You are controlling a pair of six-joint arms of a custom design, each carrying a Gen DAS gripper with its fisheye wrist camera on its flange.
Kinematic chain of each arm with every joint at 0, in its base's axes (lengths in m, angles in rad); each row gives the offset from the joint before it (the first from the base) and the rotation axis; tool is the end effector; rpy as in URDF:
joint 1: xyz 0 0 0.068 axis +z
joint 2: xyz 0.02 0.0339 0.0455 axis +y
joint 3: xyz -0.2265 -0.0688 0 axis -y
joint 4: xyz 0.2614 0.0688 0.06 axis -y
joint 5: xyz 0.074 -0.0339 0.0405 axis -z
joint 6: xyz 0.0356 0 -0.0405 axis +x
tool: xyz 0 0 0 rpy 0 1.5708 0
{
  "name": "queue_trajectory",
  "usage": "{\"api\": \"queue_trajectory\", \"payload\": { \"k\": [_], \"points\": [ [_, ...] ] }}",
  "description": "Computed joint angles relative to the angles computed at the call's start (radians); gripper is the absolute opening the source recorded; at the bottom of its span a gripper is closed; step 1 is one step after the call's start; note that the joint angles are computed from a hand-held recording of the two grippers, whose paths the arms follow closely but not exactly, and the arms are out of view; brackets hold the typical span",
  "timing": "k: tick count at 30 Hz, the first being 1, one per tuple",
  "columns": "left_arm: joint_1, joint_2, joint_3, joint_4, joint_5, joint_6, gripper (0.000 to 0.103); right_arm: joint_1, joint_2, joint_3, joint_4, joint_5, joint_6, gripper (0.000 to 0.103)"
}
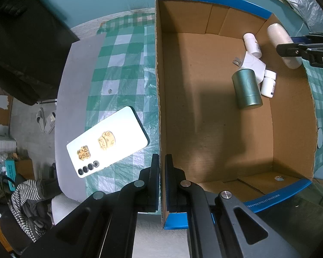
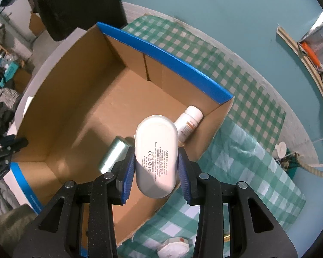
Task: Organize rigid objects
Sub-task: 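Carry the white oval case into the box and open the right tool, then move the right tool to the white octagonal tin and grasp it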
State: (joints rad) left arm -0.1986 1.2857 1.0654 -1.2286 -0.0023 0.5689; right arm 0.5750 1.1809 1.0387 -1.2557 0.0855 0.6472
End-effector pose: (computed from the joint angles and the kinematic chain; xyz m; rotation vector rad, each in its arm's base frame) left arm 0.2332 -0.0468 0.2235 1.1312 2.8023 0.0374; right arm 0.1863 0.1171 0.2375 0.1174 2.9485 0.0434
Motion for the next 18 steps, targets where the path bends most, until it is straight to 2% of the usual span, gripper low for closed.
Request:
{"api": "queue_trajectory", "payload": {
  "k": [6, 9, 11, 18],
  "points": [
    [0.001, -0.001, -0.001, -0.001, 0.000, 0.001, 0.004, 0.002, -0.007, -0.001, 0.006, 0.004, -0.003, 0.038],
    [0.001, -0.003, -0.003, 0.000, 0.000, 0.004, 0.004, 0.008, -0.015, 0.013, -0.008, 0.014, 0.008, 0.042],
    [0.001, -0.006, -0.004, 0.000, -0.002, 0.007, 0.004, 0.009, -0.020, 0.023, -0.020, 0.017, 0.020, 0.048],
    [-0.002, -0.008, -0.006, 0.001, -0.004, 0.009, 0.004, 0.022, -0.047, 0.056, -0.070, 0.029, 0.058, 0.057]
  ]
}}
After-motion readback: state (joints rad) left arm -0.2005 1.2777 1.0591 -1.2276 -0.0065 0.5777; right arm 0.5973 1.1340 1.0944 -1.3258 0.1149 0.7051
